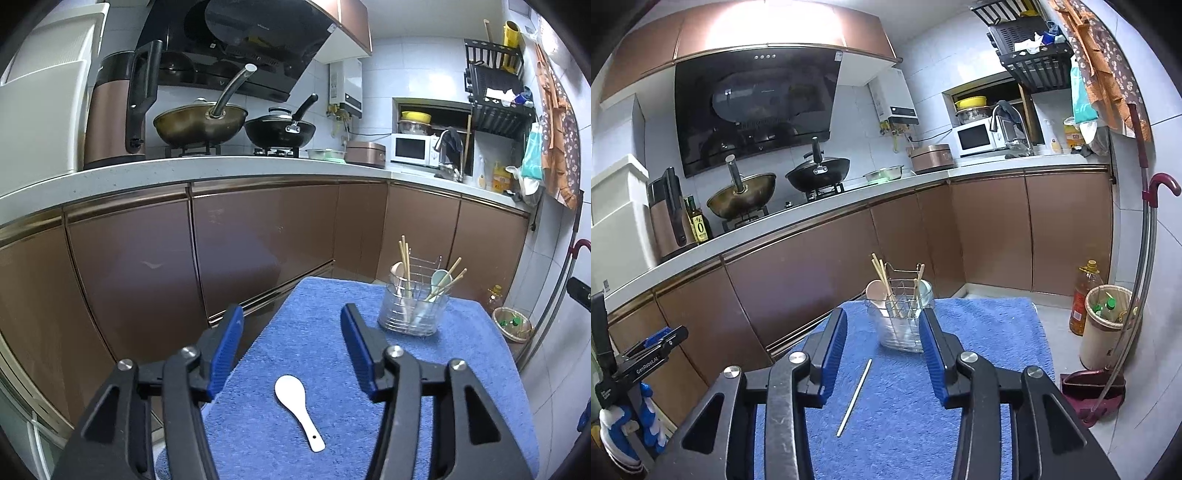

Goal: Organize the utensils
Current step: 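Open both tools and withdraw them back over the towel, then grasp the white spoon with the left tool while the right tool grasps the last chopstick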

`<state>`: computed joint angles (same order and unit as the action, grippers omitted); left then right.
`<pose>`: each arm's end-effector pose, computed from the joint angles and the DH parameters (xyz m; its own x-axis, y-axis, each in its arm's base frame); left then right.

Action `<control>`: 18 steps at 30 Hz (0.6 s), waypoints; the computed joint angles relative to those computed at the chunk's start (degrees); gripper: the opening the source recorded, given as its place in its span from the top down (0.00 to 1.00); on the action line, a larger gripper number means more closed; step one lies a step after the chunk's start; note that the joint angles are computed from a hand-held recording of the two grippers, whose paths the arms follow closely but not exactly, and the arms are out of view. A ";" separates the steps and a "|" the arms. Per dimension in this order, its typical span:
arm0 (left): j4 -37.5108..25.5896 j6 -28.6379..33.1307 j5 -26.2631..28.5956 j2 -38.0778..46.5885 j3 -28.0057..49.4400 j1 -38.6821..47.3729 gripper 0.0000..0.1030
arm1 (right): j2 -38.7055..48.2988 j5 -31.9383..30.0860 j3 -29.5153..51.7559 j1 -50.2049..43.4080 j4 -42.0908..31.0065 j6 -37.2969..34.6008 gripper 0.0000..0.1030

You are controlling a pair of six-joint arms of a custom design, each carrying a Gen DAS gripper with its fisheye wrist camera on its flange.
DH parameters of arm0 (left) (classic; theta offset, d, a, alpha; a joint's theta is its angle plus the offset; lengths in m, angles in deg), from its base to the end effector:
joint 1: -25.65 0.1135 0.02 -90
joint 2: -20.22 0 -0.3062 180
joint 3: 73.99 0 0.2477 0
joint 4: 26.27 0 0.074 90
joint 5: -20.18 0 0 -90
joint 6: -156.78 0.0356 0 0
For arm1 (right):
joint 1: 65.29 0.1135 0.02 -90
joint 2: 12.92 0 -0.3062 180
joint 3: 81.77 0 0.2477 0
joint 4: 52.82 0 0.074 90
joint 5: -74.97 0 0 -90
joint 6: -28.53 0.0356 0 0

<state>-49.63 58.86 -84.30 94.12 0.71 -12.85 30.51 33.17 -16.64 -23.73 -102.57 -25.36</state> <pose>0.2270 -0.1692 0.3695 -0.3555 0.1123 -0.9279 0.3766 0.9258 -0.0322 0.1029 0.0558 0.3696 -0.2547 0.2991 -0.9196 0.2478 0.9394 0.2369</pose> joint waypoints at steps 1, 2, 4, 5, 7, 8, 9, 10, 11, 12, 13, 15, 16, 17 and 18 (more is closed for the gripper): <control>0.06 0.10 -0.37 -0.06 -0.15 -0.04 0.47 | 0.25 0.17 0.09 0.24 0.00 0.11 0.61; 0.23 0.13 -0.48 -0.17 -0.41 -0.03 0.47 | 0.51 -0.10 0.22 0.06 0.19 -0.11 0.61; 0.37 0.23 -0.06 -0.15 -0.69 0.41 0.46 | 0.96 -0.10 0.26 0.18 0.31 -0.23 0.61; 0.21 0.16 -0.01 -0.03 -0.68 0.47 0.46 | 1.13 -0.43 0.20 0.01 0.54 -0.44 0.61; -0.13 0.12 0.03 0.47 -0.58 0.73 0.46 | 1.41 -1.82 -0.13 -1.03 1.30 -1.05 0.61; -0.29 0.13 0.11 0.89 -0.44 0.86 0.46 | 1.57 -2.85 -0.41 -1.88 1.74 -1.41 0.61; -0.47 0.13 0.31 1.27 -0.41 1.04 0.46 | 1.69 -3.97 -0.74 -2.80 2.16 -1.70 0.61; -0.86 0.13 0.73 1.92 -0.10 1.32 0.46 | 1.86 -5.61 -1.21 -4.16 2.83 -2.09 0.61; -1.03 0.02 0.92 2.37 0.01 1.41 0.46 | 2.13 -6.61 -1.49 -5.05 3.14 -2.13 0.61; -1.37 -0.08 1.53 3.17 0.31 1.81 0.46 | 2.46 -8.45 -1.95 -6.57 3.83 -2.59 0.61; -1.53 -0.14 1.98 3.83 0.40 2.14 0.46 | 2.80 -9.83 -2.27 -7.66 4.30 -2.93 0.61; -2.37 -0.29 2.79 5.76 1.22 2.83 0.46 | 4.04 -13.78 -3.16 -10.78 5.80 -3.85 0.61; -2.88 -0.44 3.77 6.91 1.76 3.39 0.46 | 4.84 -14.17 -3.49 -11.56 6.55 -3.57 0.61; -3.19 -0.56 4.65 7.58 1.97 3.90 0.46 | 5.75 -16.13 -3.78 -13.00 7.42 -4.05 0.61; -4.01 -0.87 6.37 8.91 2.67 4.69 0.46 | 6.91 -18.77 -4.14 -14.91 8.44 -4.74 0.61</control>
<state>-53.65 57.99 -77.93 103.04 3.37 -8.16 37.42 14.39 -20.78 -38.64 -94.12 -30.10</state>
